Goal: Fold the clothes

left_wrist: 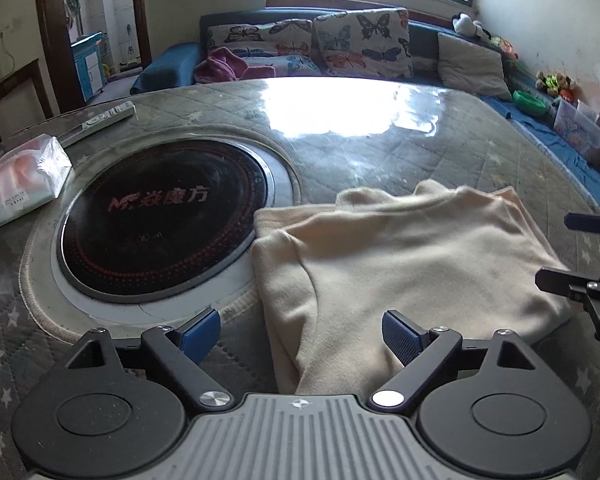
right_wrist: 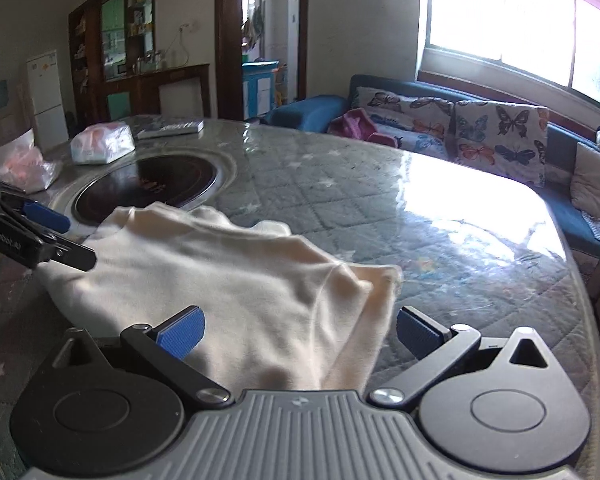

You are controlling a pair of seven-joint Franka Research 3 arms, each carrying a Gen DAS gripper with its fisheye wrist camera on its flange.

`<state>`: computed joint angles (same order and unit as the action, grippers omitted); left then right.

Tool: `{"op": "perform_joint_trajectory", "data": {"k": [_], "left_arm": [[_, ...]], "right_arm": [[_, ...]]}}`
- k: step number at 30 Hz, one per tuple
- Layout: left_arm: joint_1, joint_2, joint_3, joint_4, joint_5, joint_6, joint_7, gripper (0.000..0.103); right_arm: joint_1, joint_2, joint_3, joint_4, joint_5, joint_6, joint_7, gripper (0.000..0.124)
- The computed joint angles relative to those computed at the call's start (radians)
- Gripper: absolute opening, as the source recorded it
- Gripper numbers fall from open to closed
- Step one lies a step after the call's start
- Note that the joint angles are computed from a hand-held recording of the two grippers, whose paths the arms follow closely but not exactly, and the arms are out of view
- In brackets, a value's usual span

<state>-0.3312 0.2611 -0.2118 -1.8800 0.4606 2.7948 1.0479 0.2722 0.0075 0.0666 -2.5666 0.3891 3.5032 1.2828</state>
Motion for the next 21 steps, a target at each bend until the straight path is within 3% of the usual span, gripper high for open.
{"op": "perform_joint_trajectory", "data": {"k": [1,3,5,12,16,21], "left_arm": [[-0.005,0.0,0.005,-0.002,0.016,-0.001,-0.001,0.09],[-0.009,-0.001,0.01,-0.007,0.036,-0.001,-0.001,0.09],[-0.01,-0.005,0.012,-0.01,0.043,-0.001,-0.007,0.09],[-0.021,-0.01,0.008,-0.008,0.093,0.062,-0.013,0.089],[-0.022,0.008,-0.017,-0.001,0.068,0.073,0.065,0.088],[-0.043,0.022,-0.016,-0.001,0.07,0.072,0.118,0.086]], "right_arm": [[0.005,0.005,0.003,0.003,0.022,-0.005,-0.027,0.103],[0.052,0.02,0.01,0.032,0.229,-0.026,-0.242,0.103],[0.077,0.024,0.01,0.043,0.324,-0.024,-0.349,0.103],[0.07,0.022,0.015,0.055,0.323,0.007,-0.307,0.103],[0.043,0.023,0.017,0.036,0.153,-0.013,-0.166,0.103],[0.096,0.038,0.011,0.05,0.286,-0.016,-0.326,0.103]]}}
